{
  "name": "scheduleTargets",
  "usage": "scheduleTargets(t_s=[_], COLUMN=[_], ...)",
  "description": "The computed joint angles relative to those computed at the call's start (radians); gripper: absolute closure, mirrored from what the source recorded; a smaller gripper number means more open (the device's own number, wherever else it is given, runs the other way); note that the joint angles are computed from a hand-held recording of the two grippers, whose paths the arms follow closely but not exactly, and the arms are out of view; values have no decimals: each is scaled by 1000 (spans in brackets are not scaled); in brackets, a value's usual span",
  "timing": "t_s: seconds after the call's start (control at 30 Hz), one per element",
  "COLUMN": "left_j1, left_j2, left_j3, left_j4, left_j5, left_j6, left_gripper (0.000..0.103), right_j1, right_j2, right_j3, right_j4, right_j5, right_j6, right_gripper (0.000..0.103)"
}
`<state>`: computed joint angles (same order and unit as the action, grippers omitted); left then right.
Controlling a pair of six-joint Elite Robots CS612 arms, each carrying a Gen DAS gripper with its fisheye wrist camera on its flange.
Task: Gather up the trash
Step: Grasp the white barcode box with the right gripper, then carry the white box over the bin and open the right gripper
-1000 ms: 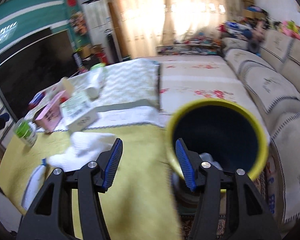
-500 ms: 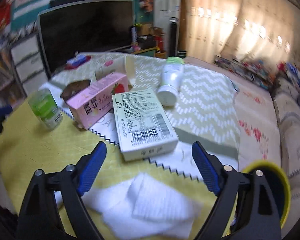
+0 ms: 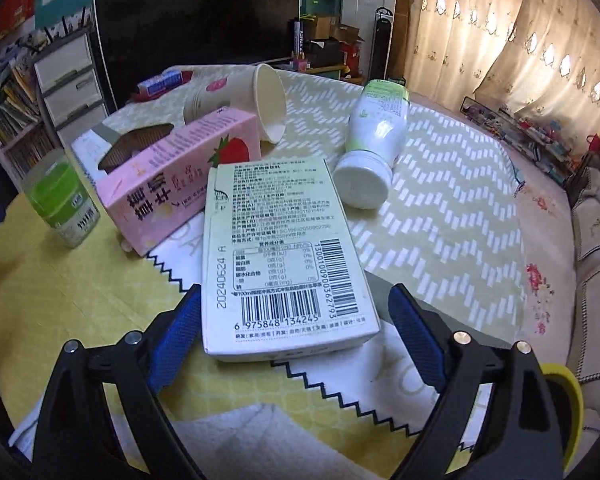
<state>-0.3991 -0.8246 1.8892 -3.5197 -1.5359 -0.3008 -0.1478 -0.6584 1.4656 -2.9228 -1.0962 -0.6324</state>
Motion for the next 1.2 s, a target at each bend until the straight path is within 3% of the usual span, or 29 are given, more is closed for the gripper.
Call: scheduleTargets(t_s=[0.17,0.2,0.23,0.3,0.83,1.07,1.2], left_j1=[0,0,0,-1,-6,-10,-12], left_j2=[4,4,4,4,5,2,1], left_j3=[-2,-1,-2,-2,2,8,10], left_j4=[-4,-7,-7,-8,-16,-25,-29], left_j5=[-6,-6,-6,-5,-4,0,-1], left_j6=[-3,-3,-3,-3,2,8,10], left_gripper=[22,22,22,22,21,21,21], right_j1=[-2,-3,-3,-5,-53,-74,-95], right_j2=[-2,-3,-4,-8,-106,-137,-150], right_j3=[-4,-1,1,6,188,268,308], right_j4=[32,24,24,29,-266,-427,-524], right_j5=[0,1,3,10,184,214,176], right_j6=[3,4,3,6,152,230,301], right_gripper=[17,20,29,31,33,33,33])
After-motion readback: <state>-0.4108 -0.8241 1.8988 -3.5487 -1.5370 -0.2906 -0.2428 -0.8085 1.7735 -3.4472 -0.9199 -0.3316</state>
